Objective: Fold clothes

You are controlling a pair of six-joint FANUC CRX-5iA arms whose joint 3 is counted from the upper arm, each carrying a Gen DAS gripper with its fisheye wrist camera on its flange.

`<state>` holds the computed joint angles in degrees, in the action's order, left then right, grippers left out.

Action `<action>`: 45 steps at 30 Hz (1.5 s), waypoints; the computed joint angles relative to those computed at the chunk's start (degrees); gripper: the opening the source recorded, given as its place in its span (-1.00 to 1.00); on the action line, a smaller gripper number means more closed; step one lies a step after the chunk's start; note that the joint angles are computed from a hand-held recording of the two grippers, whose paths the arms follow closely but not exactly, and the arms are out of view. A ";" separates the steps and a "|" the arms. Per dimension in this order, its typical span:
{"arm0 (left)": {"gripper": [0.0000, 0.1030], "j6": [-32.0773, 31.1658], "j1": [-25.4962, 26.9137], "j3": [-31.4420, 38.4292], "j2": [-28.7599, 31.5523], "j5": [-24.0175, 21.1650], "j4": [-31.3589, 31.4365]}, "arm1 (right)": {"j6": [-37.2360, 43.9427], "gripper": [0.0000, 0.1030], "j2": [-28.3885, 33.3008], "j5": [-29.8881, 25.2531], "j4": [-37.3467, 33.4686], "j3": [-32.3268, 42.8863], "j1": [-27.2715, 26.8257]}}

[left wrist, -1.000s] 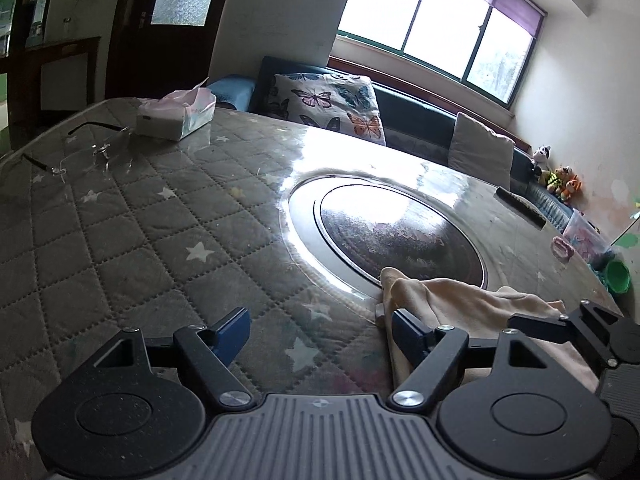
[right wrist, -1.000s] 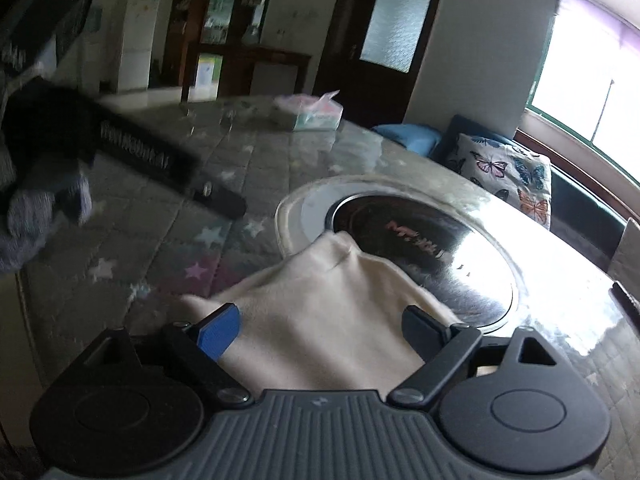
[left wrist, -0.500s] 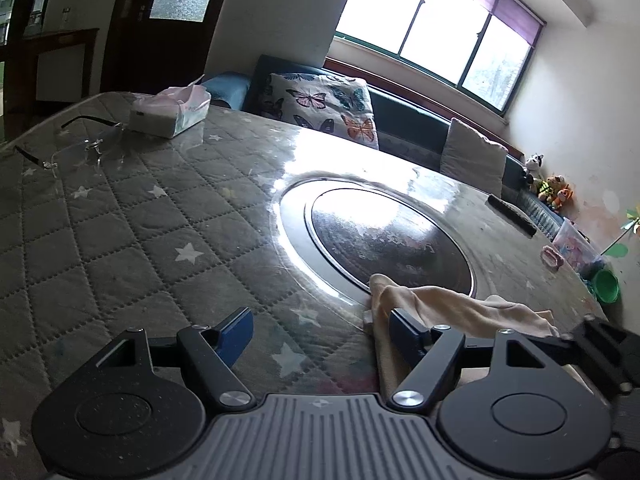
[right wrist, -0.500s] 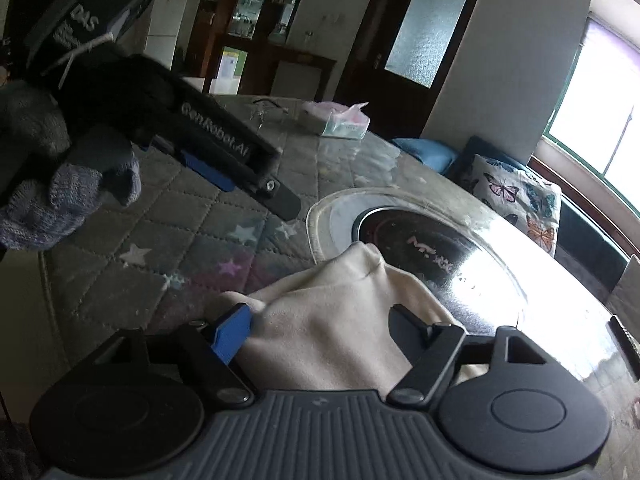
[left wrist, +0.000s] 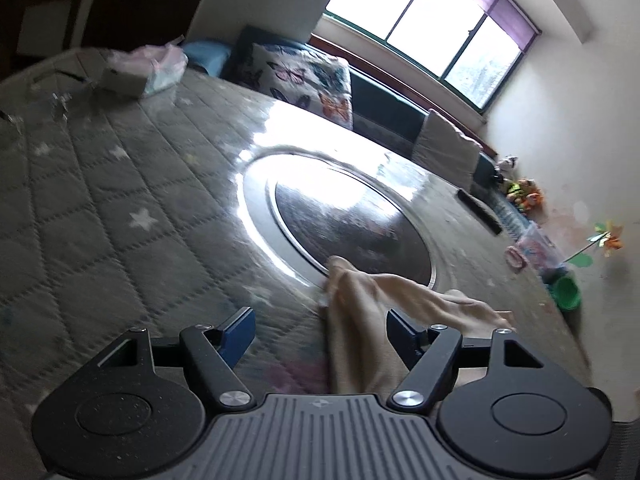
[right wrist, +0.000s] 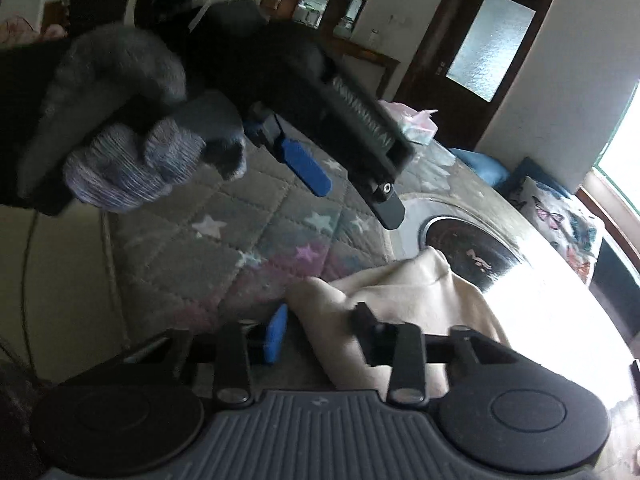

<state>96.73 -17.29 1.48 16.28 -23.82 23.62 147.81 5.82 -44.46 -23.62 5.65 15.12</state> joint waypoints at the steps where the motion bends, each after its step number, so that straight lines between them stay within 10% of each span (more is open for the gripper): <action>1: 0.45 -1.19 -0.07 -0.32 0.19 0.16 1.79 | -0.68 -0.68 0.12 -0.40 -0.36 0.42 -0.37; 15: 0.45 -12.35 -1.45 -1.39 5.25 -2.52 29.53 | -2.31 -0.89 1.87 -12.21 -15.66 9.26 -10.62; 22: -0.53 -7.66 -1.05 3.01 8.19 -6.13 25.34 | 0.37 -0.89 1.87 -13.69 -17.48 8.89 -11.42; 45: -0.62 -7.73 -1.09 1.71 7.47 -4.70 24.04 | -31.21 -0.74 8.30 -1.21 -1.38 10.06 -19.41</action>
<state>89.00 -18.38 3.19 23.75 -28.51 47.66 116.60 14.12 -45.67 -25.00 15.71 -4.28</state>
